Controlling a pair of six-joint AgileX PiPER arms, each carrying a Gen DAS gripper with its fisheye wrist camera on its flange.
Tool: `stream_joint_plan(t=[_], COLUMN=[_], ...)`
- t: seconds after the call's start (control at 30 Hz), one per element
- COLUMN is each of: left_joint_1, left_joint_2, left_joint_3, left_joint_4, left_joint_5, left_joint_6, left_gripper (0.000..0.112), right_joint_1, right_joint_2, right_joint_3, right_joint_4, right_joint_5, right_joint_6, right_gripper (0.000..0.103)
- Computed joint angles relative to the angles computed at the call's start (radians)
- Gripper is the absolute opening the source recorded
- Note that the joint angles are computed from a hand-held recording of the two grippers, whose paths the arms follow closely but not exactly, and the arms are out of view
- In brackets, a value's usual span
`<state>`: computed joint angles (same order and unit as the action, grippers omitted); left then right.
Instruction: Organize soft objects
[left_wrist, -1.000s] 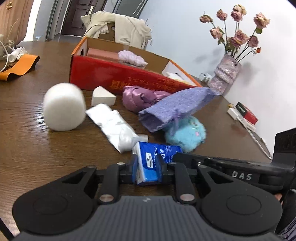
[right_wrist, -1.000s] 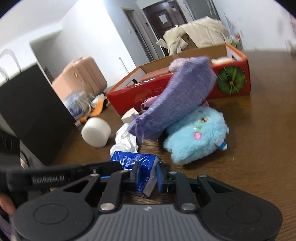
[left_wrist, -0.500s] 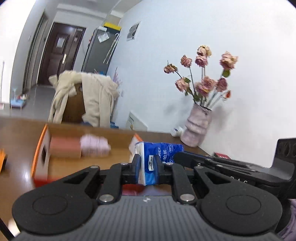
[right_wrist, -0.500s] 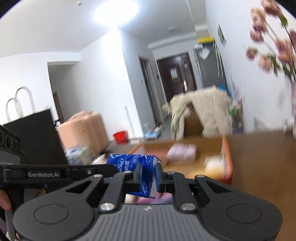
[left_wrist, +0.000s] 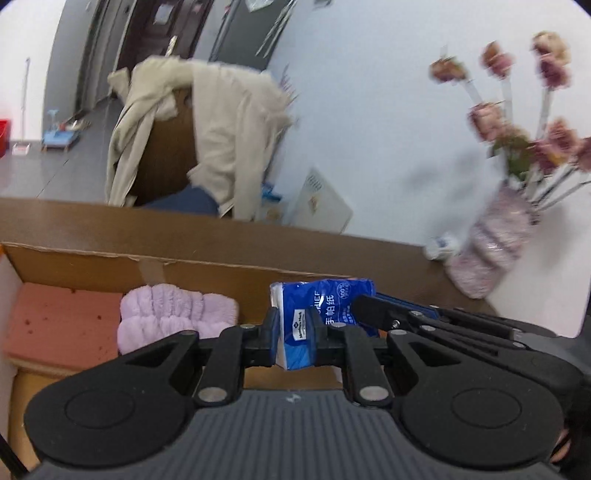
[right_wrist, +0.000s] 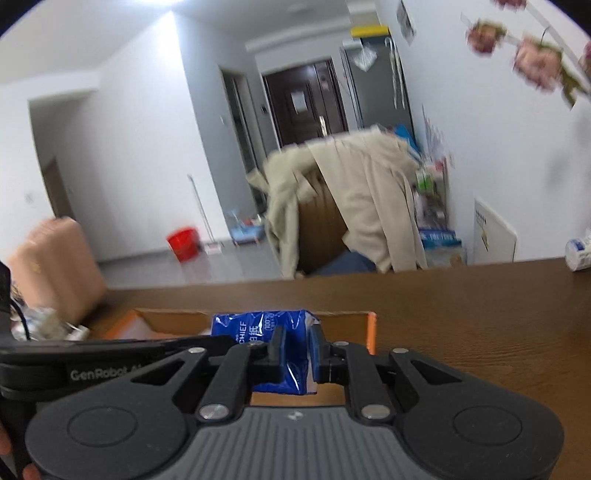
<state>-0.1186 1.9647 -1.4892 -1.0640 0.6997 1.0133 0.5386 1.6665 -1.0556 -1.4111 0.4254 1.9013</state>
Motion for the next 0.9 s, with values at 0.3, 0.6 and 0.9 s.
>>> stream_joint_plan(t=[0.3,0.6,0.9], left_joint_1=[-0.032,0.085,0.461], left_joint_2=[0.104,-0.214,-0.599], left_joint_3=[-0.162,0.009,0.21], left_joint_4=[0.207,0.127,-0.002], left_joint_5=[0.055,0.128,0.386], left_joint_6=[-0.24,-0.072,0.215], left_gripper=[0.02,0.052,0.085], right_joint_1=[-0.015,0.079,0.417], right_joint_2=[0.228,-0.015,-0.265], right_joint_3=[-0.262,-0.134,-0.106], right_joint_4=[0.315,0.26,0.243], right_joint_5=[0.149,0.221,0.576], right_joint_6=[-0.42,-0.366,-0.431], right_gripper=[0.014,0.021,0.056])
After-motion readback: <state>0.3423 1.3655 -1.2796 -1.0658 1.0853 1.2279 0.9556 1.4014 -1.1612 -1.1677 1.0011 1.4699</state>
